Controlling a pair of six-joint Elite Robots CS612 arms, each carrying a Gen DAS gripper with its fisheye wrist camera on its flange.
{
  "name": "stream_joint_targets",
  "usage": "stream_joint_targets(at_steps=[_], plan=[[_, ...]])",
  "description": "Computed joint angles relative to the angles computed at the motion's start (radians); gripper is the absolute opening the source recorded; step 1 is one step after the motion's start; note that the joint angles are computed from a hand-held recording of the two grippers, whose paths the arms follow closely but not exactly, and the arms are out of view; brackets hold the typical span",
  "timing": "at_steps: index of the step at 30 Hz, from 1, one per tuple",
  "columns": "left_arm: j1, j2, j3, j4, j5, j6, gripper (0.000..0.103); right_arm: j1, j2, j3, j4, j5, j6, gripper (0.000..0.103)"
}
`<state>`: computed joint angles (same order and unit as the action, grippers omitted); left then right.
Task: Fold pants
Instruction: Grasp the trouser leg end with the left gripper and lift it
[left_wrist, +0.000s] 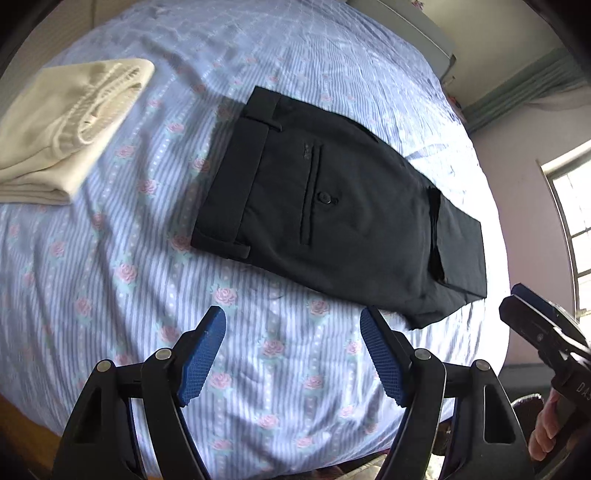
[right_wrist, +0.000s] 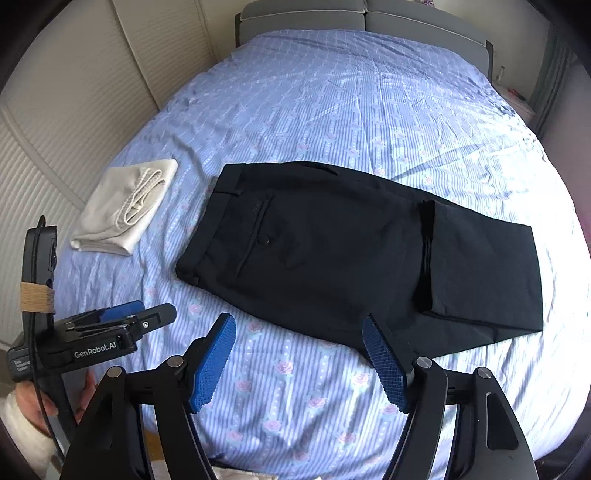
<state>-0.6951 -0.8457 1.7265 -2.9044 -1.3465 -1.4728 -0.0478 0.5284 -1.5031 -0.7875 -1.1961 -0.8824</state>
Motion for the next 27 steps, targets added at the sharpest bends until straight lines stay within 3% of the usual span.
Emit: stream_joint_targets(at_steps=[4, 10, 15, 23, 27], plan=[[0.030, 0.042, 0.019, -0.120, -0.065, 0.021, 0.075, 0.039, 0.021, -0.021, -0.039, -0.078, 0.035, 0.072], [0.073, 0.113, 0.033, -0.298, -0.152, -0.045, 0.075, 0.086, 0.043, -0.037, -0.071, -0.178, 0.043, 0.072], [0.096, 0.160, 0.037, -0.411, -0.185, -0.104, 0.075, 0.117, 0.051, -0.021, -0.091, -0.239, 0.053, 0.072], [0.117, 0.227, 0.040, -0.628, -0.184, -0.173, 0.075, 0.128, 0.031, 0.043, -0.043, -0.282, 0.176, 0.072], [0.136, 0.251, 0.045, -0.742, -0.179, -0.189, 0.058, 0.128, 0.025, 0.057, -0.036, -0.296, 0.210, 0.072]])
